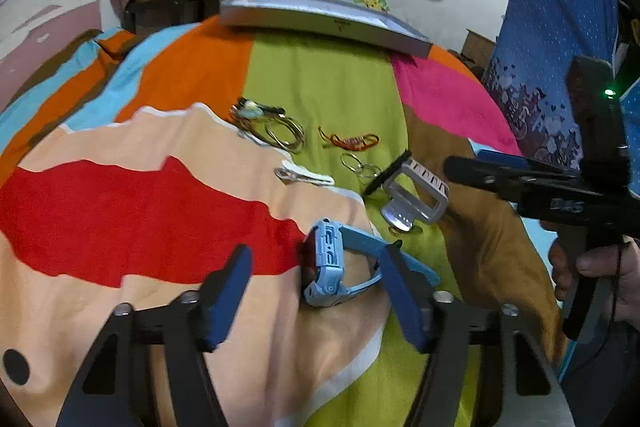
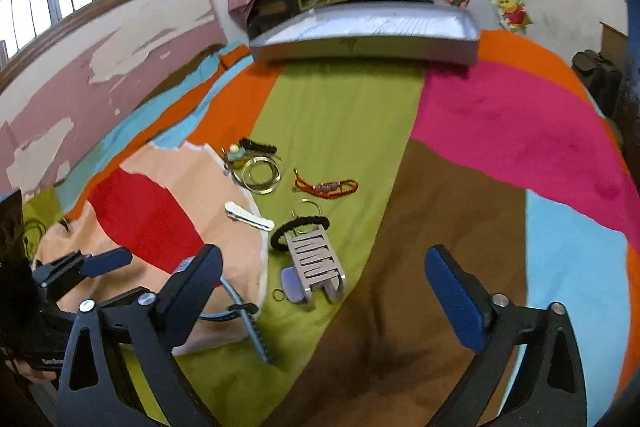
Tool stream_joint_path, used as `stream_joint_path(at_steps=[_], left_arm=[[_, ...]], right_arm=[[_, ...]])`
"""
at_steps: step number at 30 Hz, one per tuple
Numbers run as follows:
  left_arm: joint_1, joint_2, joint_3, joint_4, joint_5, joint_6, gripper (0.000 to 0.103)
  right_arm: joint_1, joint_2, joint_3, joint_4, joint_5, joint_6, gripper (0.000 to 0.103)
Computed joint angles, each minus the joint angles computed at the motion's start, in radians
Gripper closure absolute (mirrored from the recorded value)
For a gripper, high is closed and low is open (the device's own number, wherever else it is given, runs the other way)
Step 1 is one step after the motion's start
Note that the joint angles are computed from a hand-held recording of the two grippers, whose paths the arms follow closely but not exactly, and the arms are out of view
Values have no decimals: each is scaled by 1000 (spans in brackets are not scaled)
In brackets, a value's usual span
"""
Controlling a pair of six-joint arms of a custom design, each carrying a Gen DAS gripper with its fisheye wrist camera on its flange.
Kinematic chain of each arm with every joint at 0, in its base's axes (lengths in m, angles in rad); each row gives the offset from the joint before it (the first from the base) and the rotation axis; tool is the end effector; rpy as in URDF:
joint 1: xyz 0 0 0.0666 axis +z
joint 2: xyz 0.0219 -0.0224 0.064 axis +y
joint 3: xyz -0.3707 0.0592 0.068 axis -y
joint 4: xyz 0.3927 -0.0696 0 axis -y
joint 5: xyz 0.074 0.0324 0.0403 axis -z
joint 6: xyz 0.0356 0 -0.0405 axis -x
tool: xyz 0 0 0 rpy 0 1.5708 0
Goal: Organize jewelry
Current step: 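Grasp the blue smartwatch with the left tool while the right tool grasps the white hair clip, then carry the watch and clip to the grey tray and release both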
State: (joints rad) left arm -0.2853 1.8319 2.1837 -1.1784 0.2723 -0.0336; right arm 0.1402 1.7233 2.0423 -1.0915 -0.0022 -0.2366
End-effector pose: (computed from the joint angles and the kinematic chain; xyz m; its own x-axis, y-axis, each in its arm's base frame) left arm 0.5971 -0.1855 0.5267 -0.6905 0.2363 -0.6836 0.4694 0.8655 -0.1750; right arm 0.5909 0.0831 0.5332 -0.7050 0.1372 -0.6959 0.0246 0.9852 0.1694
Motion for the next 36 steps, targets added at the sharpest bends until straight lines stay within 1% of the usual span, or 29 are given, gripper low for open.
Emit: stream_joint_path(at_steps=[1, 2, 4, 5, 7, 9, 10, 12, 13, 16, 17, 20, 22, 24, 25, 28, 31, 33, 36], left_arm=[[-3, 2, -2, 4, -13, -6, 48], [-5, 3, -4, 5, -25, -14, 51], [-6, 10, 3, -5, -21, -20, 55], [-5, 15, 8, -13, -16, -22, 57], [-5, 28, 25, -44, -3, -24, 61], [-4, 33, 32, -59, 5, -28, 70], [-2, 40, 42, -70, 11, -29, 73], [-1, 49, 57, -86, 22, -23, 81], [0, 50, 58, -89, 30, -22, 83], [2, 44, 51, -86, 33, -16, 84], [2, 43, 51, -87, 32, -15, 84], [1, 46, 67, -107, 27, -10, 84], [4, 50, 83, -129, 37, 6, 84], [5, 47, 85, -139, 41, 16, 84], [4, 43, 83, -143, 42, 21, 84], [4, 25, 67, -134, 50, 38, 84], [4, 3, 51, -106, 54, 49, 84], [5, -7, 48, -89, 55, 59, 84], [8, 6, 97, -89, 59, 79, 84]], right_arm=[[1, 20, 18, -17, 0, 11, 22], [-6, 23, 18, -29, -9, 19, 24], [-10, 47, 37, -55, -27, 18, 36], [-12, 54, 42, -60, -38, 17, 40], [-13, 76, 62, -76, -45, 17, 42], [-16, 95, 82, -87, -68, 11, 44], [-16, 101, 90, -92, -70, 11, 46], [-16, 109, 96, -93, -82, 22, 50], [-13, 117, 107, -105, -83, 26, 53], [-12, 128, 115, -120, -97, 35, 72], [-9, 131, 122, -133, -89, 38, 74], [-9, 121, 119, -142, -92, 45, 75], [-9, 110, 118, -160, -101, 46, 75], [-10, 107, 130, -200, -131, 35, 75], [-10, 95, 121, -212, -153, 20, 75], [-7, 66, 92, -225, -168, 10, 75], [-8, 36, 65, -203, -171, 4, 75], [-11, 14, 47, -172, -180, -8, 75], [-14, -27, 9, -105, -187, -25, 76]])
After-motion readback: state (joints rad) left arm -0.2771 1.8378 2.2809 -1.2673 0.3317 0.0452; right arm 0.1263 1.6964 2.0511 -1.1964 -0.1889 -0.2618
